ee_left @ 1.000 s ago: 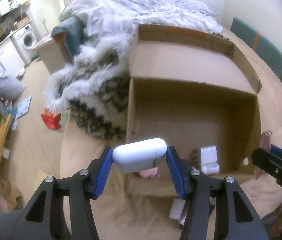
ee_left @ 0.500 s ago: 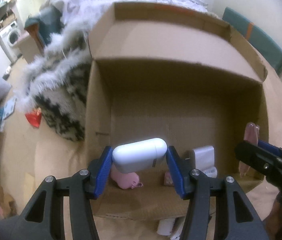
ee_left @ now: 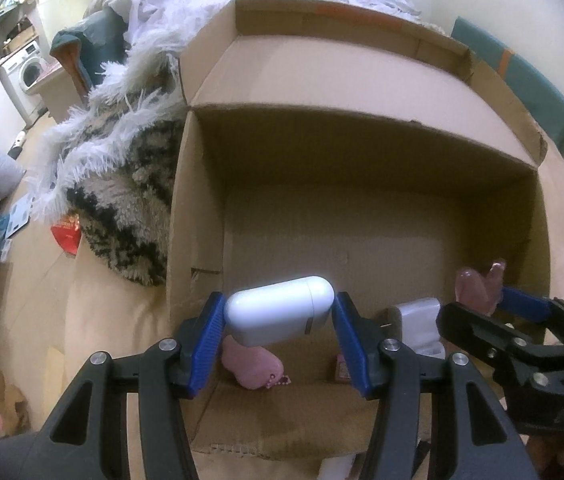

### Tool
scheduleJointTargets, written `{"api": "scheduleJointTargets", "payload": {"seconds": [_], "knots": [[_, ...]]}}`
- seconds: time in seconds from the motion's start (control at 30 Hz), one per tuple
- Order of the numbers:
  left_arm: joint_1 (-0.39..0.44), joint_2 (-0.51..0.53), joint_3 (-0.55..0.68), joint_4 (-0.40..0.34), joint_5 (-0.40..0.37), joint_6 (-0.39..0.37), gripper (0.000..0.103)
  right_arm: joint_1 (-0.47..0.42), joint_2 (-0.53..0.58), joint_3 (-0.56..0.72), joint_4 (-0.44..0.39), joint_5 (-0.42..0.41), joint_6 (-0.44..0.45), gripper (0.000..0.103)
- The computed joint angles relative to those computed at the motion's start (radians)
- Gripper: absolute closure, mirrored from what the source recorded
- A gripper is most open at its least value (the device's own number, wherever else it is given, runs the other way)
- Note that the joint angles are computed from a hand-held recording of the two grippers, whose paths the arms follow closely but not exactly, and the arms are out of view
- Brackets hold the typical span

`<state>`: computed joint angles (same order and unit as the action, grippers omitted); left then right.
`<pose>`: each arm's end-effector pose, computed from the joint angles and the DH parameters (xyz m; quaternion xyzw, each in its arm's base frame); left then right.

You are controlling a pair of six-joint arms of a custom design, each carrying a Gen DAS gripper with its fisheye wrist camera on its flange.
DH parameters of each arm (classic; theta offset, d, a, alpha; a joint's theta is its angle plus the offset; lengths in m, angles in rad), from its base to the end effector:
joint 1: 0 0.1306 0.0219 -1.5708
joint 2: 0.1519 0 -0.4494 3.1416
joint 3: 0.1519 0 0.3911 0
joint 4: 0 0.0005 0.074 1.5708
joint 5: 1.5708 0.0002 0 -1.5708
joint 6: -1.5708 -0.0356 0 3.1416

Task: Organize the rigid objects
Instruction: 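Carry the case and comb into the box and open both tools to release, then lift both tools out of the box toward the remaining items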

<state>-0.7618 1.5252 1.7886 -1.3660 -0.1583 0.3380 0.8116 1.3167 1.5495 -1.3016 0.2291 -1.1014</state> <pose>0.3626 -0.3388 0.5818 0.1860 0.9518 -0.0553 0.2373 0.2876 0.2906 0.5725 0.1671 0.9481 0.1378 0.2327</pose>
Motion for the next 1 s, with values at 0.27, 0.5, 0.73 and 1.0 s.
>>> {"api": "scheduleJointTargets", "payload": {"seconds": [0.27, 0.5, 0.73, 1.0], "knots": [[-0.006, 0.006, -0.014, -0.003, -0.027, -0.002, 0.052, -0.002, 0.005, 0.01, -0.016, 0.005, 0.001, 0.0], [-0.01, 0.005, -0.017, -0.001, -0.047, -0.006, 0.052, 0.0, 0.018, 0.024, -0.036, 0.012, 0.0, 0.0], [-0.017, 0.009, -0.011, -0.015, -0.053, -0.003, 0.052, -0.003, 0.019, 0.025, -0.05, 0.014, -0.017, 0.0], [-0.035, 0.012, 0.0, -0.011, -0.072, -0.027, 0.036, 0.008, 0.004, 0.031, -0.024, 0.069, -0.003, 0.0]]}}
